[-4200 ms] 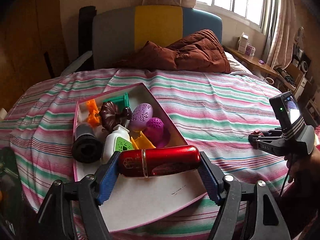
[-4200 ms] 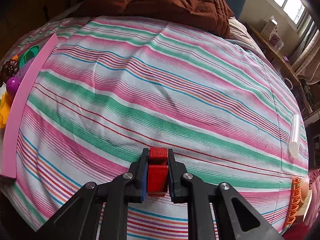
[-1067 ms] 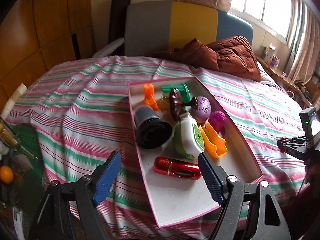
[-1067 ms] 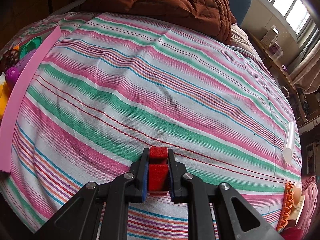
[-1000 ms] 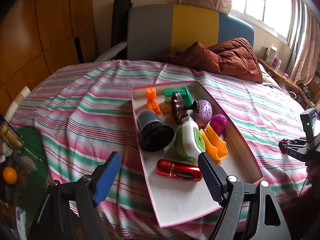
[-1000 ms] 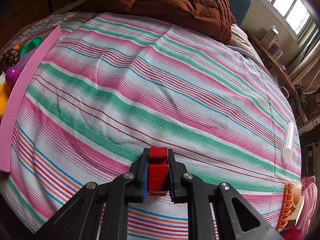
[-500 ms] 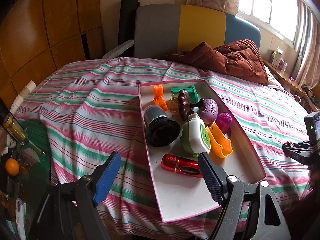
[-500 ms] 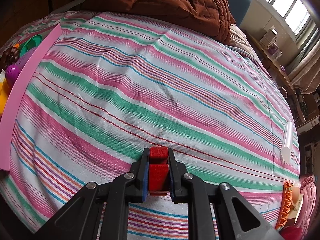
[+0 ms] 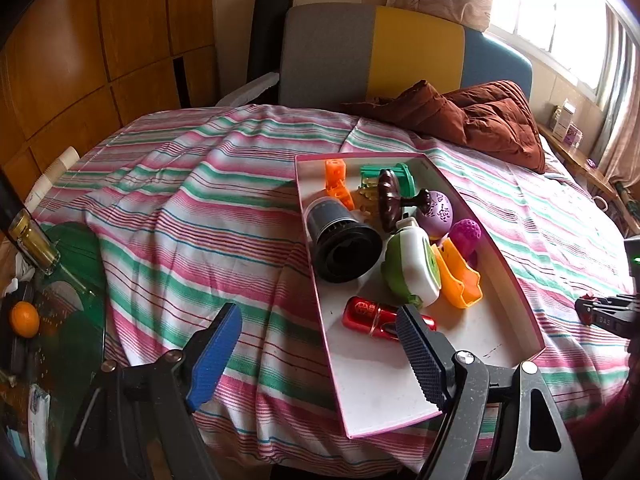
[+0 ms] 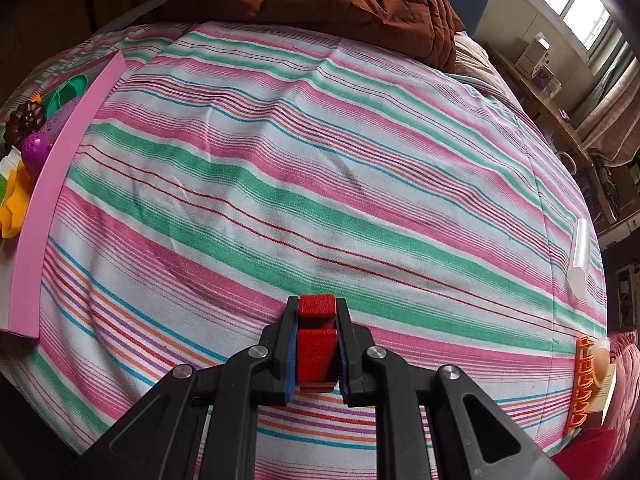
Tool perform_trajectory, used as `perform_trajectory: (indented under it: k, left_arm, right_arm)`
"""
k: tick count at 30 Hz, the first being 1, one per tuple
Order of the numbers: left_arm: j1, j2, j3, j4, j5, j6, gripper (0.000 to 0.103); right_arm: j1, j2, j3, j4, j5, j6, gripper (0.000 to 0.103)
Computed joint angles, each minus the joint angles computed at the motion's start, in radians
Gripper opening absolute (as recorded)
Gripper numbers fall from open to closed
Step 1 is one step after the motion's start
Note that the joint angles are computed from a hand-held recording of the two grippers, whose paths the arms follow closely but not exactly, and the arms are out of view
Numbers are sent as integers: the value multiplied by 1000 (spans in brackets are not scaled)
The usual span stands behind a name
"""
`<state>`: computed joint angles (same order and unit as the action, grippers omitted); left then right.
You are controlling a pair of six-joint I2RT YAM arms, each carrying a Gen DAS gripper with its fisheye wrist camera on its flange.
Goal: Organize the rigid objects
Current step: 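Withdraw the left gripper from the tray while the right holds the red block, then carry the red block to the tray with the right gripper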
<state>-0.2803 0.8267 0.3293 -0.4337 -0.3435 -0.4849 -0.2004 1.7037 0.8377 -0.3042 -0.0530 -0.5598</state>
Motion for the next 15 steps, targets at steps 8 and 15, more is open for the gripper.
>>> perform_trajectory:
  k: [8,15]
  left_arm:
    - [33,-28,-18,-13,8,3,80]
    - [75,-57,-38,-24,24,16,80]
  right_arm:
    - [-32,-27,-3,-70,-72,26,15]
    - [-29,-66,-19,-128,-146,54,14]
